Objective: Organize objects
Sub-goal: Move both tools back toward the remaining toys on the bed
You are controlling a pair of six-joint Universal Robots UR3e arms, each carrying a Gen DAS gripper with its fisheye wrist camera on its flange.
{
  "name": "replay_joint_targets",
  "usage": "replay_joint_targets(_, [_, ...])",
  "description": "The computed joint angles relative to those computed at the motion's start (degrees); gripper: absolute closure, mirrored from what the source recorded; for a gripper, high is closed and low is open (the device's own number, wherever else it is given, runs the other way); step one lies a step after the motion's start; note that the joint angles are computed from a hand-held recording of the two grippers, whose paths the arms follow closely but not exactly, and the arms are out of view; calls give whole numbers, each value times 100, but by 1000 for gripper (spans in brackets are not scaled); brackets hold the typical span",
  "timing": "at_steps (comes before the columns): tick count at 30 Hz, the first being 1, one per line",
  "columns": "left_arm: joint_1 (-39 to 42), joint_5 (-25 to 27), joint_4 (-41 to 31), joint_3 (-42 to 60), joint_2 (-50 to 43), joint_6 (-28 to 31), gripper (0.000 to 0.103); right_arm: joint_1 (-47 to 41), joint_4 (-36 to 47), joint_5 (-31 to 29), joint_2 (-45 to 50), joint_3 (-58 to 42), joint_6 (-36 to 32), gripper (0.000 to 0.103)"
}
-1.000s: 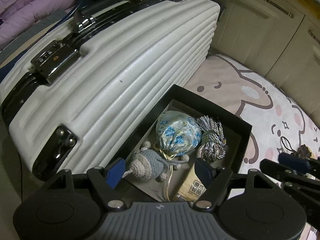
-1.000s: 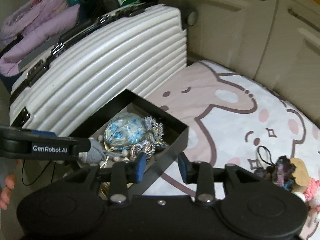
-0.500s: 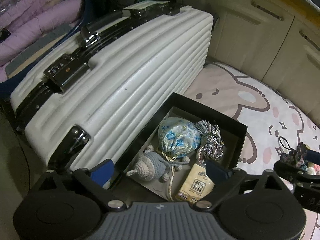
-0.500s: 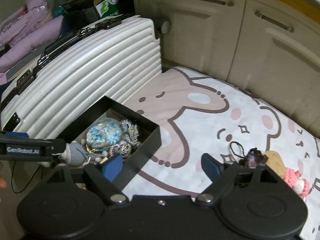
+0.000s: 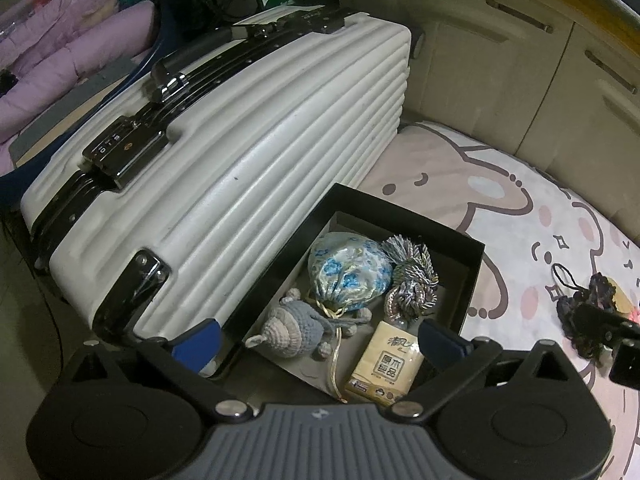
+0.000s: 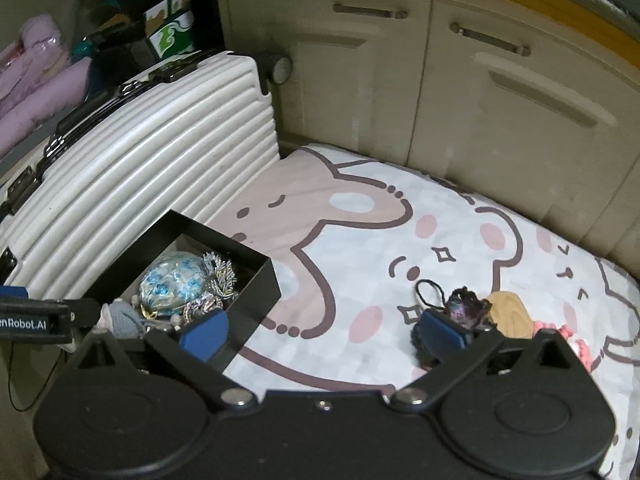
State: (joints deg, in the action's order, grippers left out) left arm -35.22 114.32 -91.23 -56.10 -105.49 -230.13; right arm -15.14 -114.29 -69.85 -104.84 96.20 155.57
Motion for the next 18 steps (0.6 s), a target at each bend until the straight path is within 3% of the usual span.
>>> replay_joint_targets(9, [-145,21,31,453,-356,104,0,-516,149,122,-195,73,-199,0])
replay_joint_targets(18, [-432,-19,-132,1719,-1287,343,0,-1471,499,241,-524,192,-617,0])
